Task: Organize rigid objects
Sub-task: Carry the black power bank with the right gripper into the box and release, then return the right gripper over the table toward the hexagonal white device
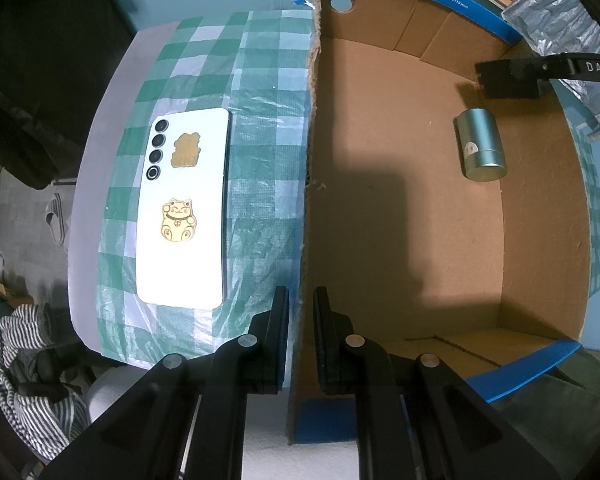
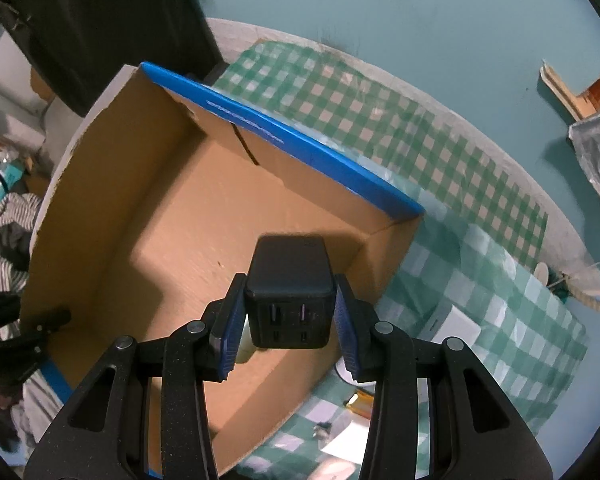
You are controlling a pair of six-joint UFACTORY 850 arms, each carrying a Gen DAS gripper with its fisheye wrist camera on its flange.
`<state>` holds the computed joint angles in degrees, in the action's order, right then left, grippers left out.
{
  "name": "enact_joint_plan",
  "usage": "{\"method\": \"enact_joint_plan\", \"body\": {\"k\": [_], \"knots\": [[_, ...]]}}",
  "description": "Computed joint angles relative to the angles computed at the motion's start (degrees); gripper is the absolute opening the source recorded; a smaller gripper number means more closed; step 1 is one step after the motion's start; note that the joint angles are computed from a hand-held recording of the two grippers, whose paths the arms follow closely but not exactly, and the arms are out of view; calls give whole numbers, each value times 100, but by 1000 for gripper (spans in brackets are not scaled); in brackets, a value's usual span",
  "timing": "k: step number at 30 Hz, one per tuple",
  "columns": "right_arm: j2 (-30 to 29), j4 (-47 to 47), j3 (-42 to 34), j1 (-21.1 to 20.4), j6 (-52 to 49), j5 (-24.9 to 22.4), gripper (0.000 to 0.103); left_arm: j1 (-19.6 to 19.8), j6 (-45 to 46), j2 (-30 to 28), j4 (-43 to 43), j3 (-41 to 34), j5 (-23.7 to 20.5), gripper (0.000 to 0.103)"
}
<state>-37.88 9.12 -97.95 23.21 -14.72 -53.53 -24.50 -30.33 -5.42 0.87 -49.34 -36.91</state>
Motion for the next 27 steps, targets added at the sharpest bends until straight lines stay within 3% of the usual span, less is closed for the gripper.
{"method": "enact_joint_plan", "body": {"k": [8, 12, 14, 27], "knots": [[26, 51, -13, 5, 78, 109, 41, -26, 54, 3, -17, 8, -14, 11], [118, 29, 3, -1, 159, 175, 61, -33, 69, 3, -7, 5, -19, 11], [158, 60, -4, -11, 143, 174, 64, -28, 66, 6, -5, 6, -15, 11], [491, 29, 89, -140, 204, 152, 66, 4, 67, 14, 20, 11, 16, 11]]}}
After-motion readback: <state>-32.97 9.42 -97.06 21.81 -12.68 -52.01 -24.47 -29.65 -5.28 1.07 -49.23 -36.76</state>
